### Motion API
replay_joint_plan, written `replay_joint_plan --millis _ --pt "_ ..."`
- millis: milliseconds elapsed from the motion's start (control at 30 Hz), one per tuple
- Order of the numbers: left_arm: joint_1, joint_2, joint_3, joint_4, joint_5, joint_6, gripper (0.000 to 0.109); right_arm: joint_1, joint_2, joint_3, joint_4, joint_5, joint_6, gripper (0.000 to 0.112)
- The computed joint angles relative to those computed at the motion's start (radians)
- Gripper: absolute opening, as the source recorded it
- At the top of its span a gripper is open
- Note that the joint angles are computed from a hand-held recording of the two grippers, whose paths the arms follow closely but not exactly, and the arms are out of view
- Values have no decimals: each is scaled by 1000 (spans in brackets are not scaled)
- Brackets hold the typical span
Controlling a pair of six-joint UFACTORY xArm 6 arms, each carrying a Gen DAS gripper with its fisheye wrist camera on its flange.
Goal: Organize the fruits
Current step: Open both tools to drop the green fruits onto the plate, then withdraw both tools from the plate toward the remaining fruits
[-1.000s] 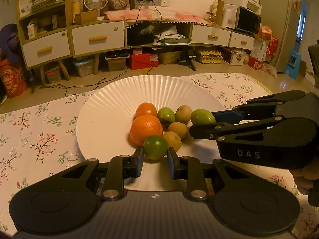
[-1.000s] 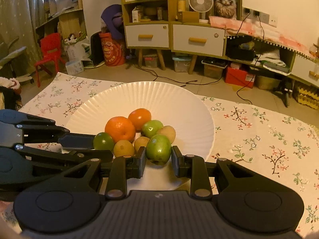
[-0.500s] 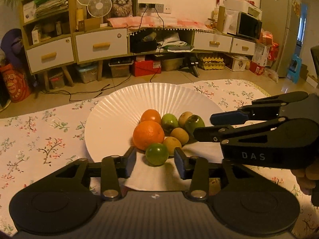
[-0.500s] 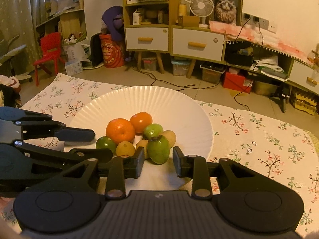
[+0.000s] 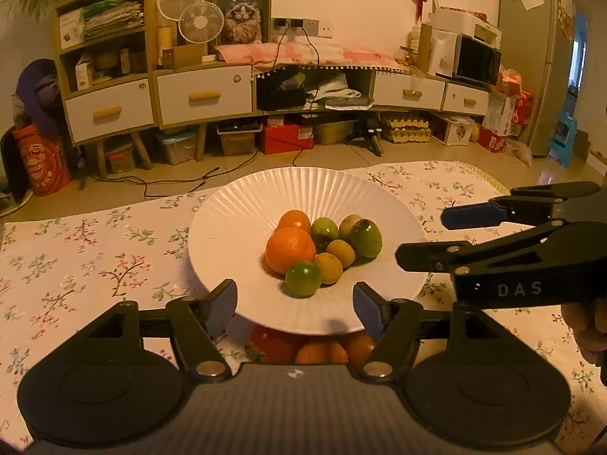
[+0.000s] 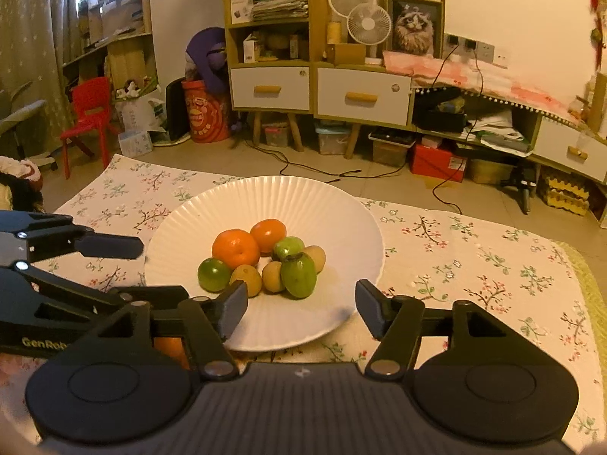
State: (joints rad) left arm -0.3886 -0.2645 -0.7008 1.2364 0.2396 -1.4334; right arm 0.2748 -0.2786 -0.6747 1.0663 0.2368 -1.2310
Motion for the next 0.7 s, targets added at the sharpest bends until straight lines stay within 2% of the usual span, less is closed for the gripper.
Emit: replay_joint_plan --millis 300,533,700 --pt "-12 -85 67 -37 32 20 82 13 -74 57 -1 1 30 68" --pt "-16 -158 129 -96 55 47 86 44 -129 110 -17 -17 51 70" --pt "-22 -192 160 -139 71 72 88 41 -170 142 -30 8 70 72"
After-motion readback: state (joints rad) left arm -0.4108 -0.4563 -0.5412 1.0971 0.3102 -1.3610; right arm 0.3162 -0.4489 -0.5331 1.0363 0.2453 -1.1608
